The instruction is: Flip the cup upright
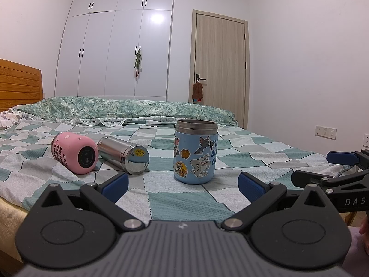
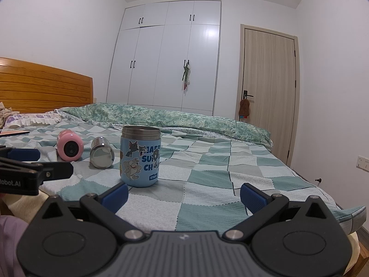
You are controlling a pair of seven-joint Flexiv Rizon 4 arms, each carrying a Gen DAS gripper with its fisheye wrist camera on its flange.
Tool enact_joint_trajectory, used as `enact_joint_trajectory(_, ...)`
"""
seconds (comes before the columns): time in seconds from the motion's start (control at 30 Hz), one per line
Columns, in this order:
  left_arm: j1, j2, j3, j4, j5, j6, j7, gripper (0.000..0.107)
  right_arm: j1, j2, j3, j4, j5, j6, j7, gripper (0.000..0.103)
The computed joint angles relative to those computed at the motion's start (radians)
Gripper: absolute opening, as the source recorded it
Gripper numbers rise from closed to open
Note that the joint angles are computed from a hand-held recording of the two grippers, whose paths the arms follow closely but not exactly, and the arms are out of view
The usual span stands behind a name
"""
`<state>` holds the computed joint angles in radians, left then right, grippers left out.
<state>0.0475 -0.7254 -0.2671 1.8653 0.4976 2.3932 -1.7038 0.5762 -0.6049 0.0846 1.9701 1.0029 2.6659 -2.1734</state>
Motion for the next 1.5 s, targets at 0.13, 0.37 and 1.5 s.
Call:
enact_joint_trajectory(0.13,0.000,0.000,0.001,0.000,-0.001,0.001,0.000,0.103,0.000,-0.001,0.000,0.000,-0.001,-0.001,0.001,0.103)
enact_joint_trajectory(0.37,0.026,0.017,-0.015,0.009,0.014,-0.019,-0.028,0.103,-0.005,0.017,0.010,0.024,-0.051,-0.018,0.025,0.103)
enact_joint_trajectory(1.5,0.451,-0.178,-0.427,-0.432,0.175,-0.535,0.102,0.103,0.107,-0.384,-0.557,-0.948,-0.460,-1.192,0.504,0.103)
